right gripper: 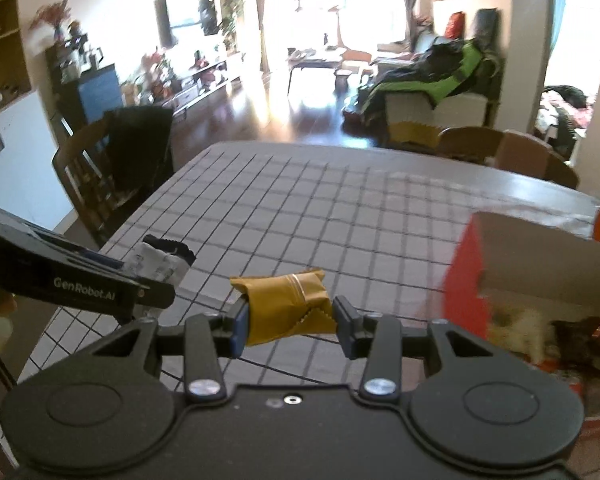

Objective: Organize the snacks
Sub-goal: 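Carry the white snack and yellow candy over the box, then open both tools to drop the white snack and yellow candy into the box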

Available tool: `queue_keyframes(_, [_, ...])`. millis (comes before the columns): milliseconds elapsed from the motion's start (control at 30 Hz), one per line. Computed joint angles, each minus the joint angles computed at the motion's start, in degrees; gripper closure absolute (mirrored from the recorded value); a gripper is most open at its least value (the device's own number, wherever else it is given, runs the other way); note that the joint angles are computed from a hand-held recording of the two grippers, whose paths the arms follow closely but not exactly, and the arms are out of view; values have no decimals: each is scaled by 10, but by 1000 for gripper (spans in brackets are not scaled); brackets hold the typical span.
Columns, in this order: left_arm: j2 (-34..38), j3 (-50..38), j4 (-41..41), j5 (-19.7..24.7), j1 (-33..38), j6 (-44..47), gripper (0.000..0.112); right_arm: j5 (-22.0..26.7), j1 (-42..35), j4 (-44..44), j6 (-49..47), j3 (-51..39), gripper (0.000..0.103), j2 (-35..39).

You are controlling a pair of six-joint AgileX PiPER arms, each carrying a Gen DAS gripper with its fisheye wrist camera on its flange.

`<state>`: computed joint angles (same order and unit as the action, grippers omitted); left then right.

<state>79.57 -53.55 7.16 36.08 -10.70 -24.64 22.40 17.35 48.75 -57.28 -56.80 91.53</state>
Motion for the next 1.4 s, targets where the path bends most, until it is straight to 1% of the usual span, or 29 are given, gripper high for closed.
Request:
queue_keyframes(100, [-1,-23,22,10,-40,-25,67,11,-33,13,-23,15,61,-31])
queue_keyframes(200, [14,-56,51,19,-85,-57,67,26,-72,31,-54,18,61,-49])
queue_keyframes(300, [47,-102,84,29,-134,-101,67,48,-118,58,-99,14,61,-53])
queue_keyframes(400, [90,-154,93,39,-167,-121,67,74,-169,72,-136,4,61,-47])
queue_keyframes(467, [120,-190,103,47,-188,-138,67,88,-204,84,-167,-4,61,-38])
queue_keyframes(633, [204,-293,114,78,-232,-162,67,124,-277,84,-206,-45,61,2])
queue_keyframes(833, [312,-434,97,124,-253,-150,67,155,-341,68,-223,-103,61,63])
queue_keyframes(1033, [431,-592,80,195,-263,-132,67,139,-363,48,-216,-145,61,124])
queue_keyframes(1300, [560,-769,47,273,-259,-83,67,149,-363,-31,-149,-208,61,202])
queue_keyframes(1400, [611,-850,45,323,-260,-76,67,151,-356,-49,-136,-216,61,216])
